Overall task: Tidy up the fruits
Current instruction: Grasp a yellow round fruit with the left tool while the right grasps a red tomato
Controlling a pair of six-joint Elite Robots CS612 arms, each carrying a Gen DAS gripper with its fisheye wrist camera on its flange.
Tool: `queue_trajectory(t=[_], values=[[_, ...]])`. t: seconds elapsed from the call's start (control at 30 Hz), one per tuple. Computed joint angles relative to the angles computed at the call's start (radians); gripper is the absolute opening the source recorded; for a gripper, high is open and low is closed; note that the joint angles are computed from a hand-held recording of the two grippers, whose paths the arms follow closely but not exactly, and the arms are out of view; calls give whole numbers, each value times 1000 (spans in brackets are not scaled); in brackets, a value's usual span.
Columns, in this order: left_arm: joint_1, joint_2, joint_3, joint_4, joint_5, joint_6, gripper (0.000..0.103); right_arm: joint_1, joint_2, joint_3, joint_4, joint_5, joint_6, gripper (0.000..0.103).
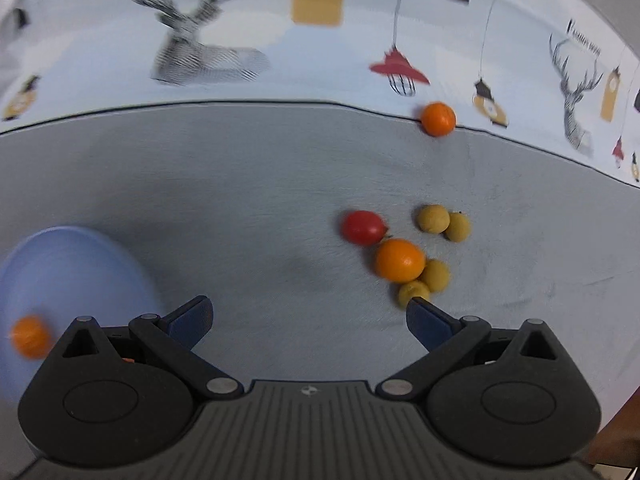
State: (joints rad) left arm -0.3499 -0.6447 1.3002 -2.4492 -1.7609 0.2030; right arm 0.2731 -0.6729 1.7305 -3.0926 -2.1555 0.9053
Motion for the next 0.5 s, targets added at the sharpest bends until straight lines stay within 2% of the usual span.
queue_trajectory(t=[0.13, 0.27, 0.37, 0.4, 0.43, 0.47, 0.5], values=[[-23, 36, -46, 48, -13, -29, 103, 1, 3, -6, 23, -6, -14, 90], [-44, 50, -56, 98, -7, 8, 103, 0, 3, -8, 27, -7, -21, 89], [-48, 44, -28, 81, -24, 46, 103, 1, 1, -3, 25, -22, -4, 80], [-49, 45, -24, 80, -25, 50, 102, 2, 2, -2, 24, -31, -1, 74], [-49, 47, -20, 70, -31, 44, 99, 4, 4, -3, 20, -43, -6, 62], [-50, 47, -13, 58, -39, 35, 80, 5, 7, -2, 7, -50, -17, 53], [-51, 46, -8, 50, -35, 36, 66, 6, 8, 0, -5, -54, -27, 35]])
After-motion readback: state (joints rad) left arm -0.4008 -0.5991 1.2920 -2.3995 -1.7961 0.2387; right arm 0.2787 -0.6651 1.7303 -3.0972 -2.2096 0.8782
